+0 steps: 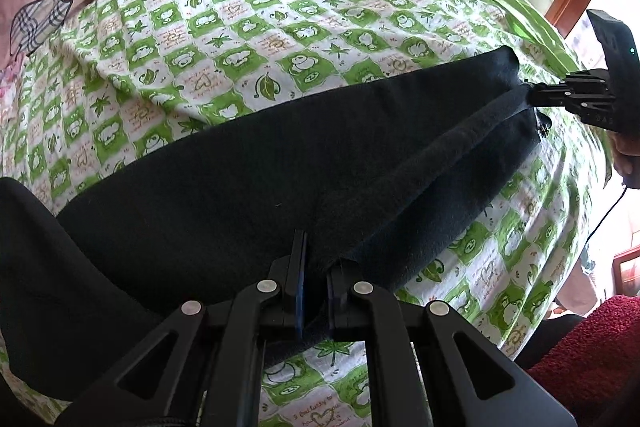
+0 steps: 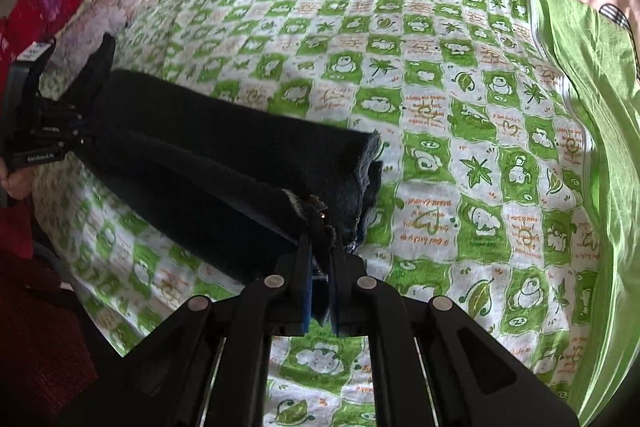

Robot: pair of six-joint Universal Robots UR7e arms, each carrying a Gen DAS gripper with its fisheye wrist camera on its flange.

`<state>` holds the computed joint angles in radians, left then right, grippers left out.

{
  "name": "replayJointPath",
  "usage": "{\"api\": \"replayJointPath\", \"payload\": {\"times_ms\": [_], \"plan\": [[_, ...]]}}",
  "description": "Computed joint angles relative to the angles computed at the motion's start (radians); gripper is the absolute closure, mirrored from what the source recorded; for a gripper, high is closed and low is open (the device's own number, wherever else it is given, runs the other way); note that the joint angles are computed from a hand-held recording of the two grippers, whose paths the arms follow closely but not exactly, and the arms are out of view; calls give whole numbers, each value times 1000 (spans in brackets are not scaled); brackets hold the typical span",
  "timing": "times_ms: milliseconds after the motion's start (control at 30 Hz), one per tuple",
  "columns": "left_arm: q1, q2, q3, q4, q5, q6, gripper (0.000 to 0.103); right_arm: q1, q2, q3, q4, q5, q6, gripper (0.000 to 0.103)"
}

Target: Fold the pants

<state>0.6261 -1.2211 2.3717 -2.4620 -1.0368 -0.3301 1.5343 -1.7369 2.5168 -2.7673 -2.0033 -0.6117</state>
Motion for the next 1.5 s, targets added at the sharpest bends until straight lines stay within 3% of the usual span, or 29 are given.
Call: {"api": "replayJointPath", "payload": {"times_ms": [400,500,600,667,733,833,967,1133,1500], "plan": [[-12,-9,26,-20,-5,-7,94,36,-6,1,49,-71,-8,97],[8,0,25,11,-22,-20,85,7,-3,-14,108,-53,53,94],[14,-26,31,37,-40,-53,79,18,-19,-31,160,-48,117,85],[12,-55,29,68,-48,-84,58,31,-48,-36,167,-28,153,62],[7,-100,32,99,-41,-141,52,44,-75,-36,141,11,175,54],[15,-165,19,176,-14,-258,39,54,-77,-48,109,79,216,52],[65,-230,-32,281,34,-418,32,86,13,-76,85,158,278,52],[160,-243,-153,434,122,-564,27,154,219,-124,47,235,284,52],[311,-64,-449,722,251,-679,24,346,612,-289,37,354,247,52]]}}
